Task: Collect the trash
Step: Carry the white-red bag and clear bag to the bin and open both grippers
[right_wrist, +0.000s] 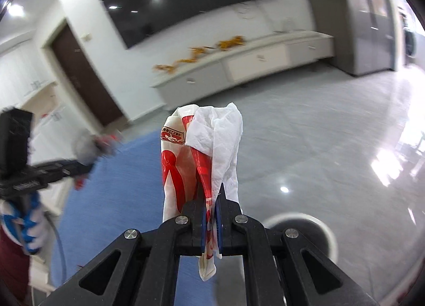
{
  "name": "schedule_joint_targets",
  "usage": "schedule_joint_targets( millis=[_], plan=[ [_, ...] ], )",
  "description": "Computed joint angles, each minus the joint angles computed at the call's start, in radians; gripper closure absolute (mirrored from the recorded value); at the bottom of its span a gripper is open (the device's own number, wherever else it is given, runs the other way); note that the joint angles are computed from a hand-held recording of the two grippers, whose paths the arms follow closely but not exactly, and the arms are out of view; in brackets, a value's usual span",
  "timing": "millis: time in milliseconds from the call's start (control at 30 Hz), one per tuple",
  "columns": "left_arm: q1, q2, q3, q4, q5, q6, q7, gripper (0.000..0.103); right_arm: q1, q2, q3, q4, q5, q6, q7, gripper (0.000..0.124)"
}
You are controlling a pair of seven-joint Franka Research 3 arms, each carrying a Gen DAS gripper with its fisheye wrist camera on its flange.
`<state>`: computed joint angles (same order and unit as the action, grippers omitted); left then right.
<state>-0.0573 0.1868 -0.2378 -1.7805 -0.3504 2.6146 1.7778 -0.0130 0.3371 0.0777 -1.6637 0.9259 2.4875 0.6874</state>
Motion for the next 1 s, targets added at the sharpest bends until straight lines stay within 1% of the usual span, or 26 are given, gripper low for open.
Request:
schedule_joint_targets(
  millis=[100, 167, 267, 367, 400, 467, 533, 567, 600, 633, 667, 700, 767, 833, 900, 933, 1000],
  plan=[
    [-0.054, 0.098, -0.008, 0.1, 0.095, -0.043, -0.082, 0.089, 0.0, 0.01, -0.036, -0.048, -0.068, 0.053, 0.044, 0.118],
    [-0.08, 0.171, -0.015, 0.174, 0.143, -0.081, -0.128, 0.089, -0.014, 0.032, -0.045, -0.063, -0.094, 0.061, 0.066, 0.118],
    [-0.122, 0.277, -0.015, 0.284, 0.224, -0.142, -0.202, 0.089, -0.009, 0.087, -0.059, -0.06, -0.171, 0.078, 0.141, 0.118],
    [-0.137, 0.359, -0.031, 0.358, 0.25, -0.181, -0.236, 0.088, -0.019, 0.143, -0.061, -0.036, -0.231, 0.067, 0.197, 0.117],
    [-0.141, 0.377, -0.035, 0.37, 0.256, -0.178, -0.245, 0.087, -0.027, 0.175, -0.062, -0.001, -0.25, 0.052, 0.215, 0.117],
    [-0.134, 0.441, -0.057, 0.437, 0.238, -0.2, -0.246, 0.087, -0.033, 0.2, -0.054, 0.013, -0.273, 0.043, 0.243, 0.115],
    [-0.132, 0.479, -0.066, 0.467, 0.225, -0.211, -0.257, 0.078, -0.032, 0.237, -0.057, 0.038, -0.308, 0.036, 0.273, 0.112],
    [-0.133, 0.487, -0.071, 0.466, 0.221, -0.204, -0.26, 0.071, -0.023, 0.255, -0.062, 0.055, -0.334, 0.034, 0.302, 0.108],
    [-0.131, 0.492, -0.077, 0.463, 0.218, -0.197, -0.258, 0.064, -0.023, 0.268, -0.062, 0.063, -0.348, 0.034, 0.318, 0.097],
    [-0.123, 0.488, -0.084, 0.448, 0.21, -0.185, -0.249, 0.06, -0.025, 0.276, -0.058, 0.065, -0.353, 0.038, 0.332, 0.087],
    [-0.118, 0.485, -0.089, 0.438, 0.203, -0.171, -0.246, 0.052, -0.029, 0.277, -0.053, 0.06, -0.355, 0.046, 0.34, 0.084],
    [-0.112, 0.479, -0.095, 0.425, 0.194, -0.158, -0.242, 0.049, -0.034, 0.279, -0.047, 0.061, -0.356, 0.05, 0.344, 0.083],
    [-0.108, 0.468, -0.097, 0.413, 0.187, -0.145, -0.247, 0.049, -0.046, 0.27, -0.038, 0.043, -0.356, 0.058, 0.337, 0.083],
    [-0.096, 0.437, -0.101, 0.37, 0.174, -0.101, -0.248, 0.049, -0.037, 0.253, -0.045, 0.02, -0.375, 0.085, 0.345, 0.083],
    [-0.084, 0.369, -0.09, 0.287, 0.172, -0.027, -0.265, 0.049, -0.052, 0.217, -0.025, -0.009, -0.353, 0.108, 0.319, 0.083],
    [-0.095, 0.334, -0.067, 0.249, 0.196, 0.011, -0.298, 0.049, -0.053, 0.196, -0.017, -0.028, -0.343, 0.123, 0.307, 0.083],
    [-0.118, 0.248, -0.016, 0.147, 0.263, 0.12, -0.372, 0.049, -0.051, 0.14, -0.001, -0.073, -0.317, 0.166, 0.271, 0.083]
  ],
)
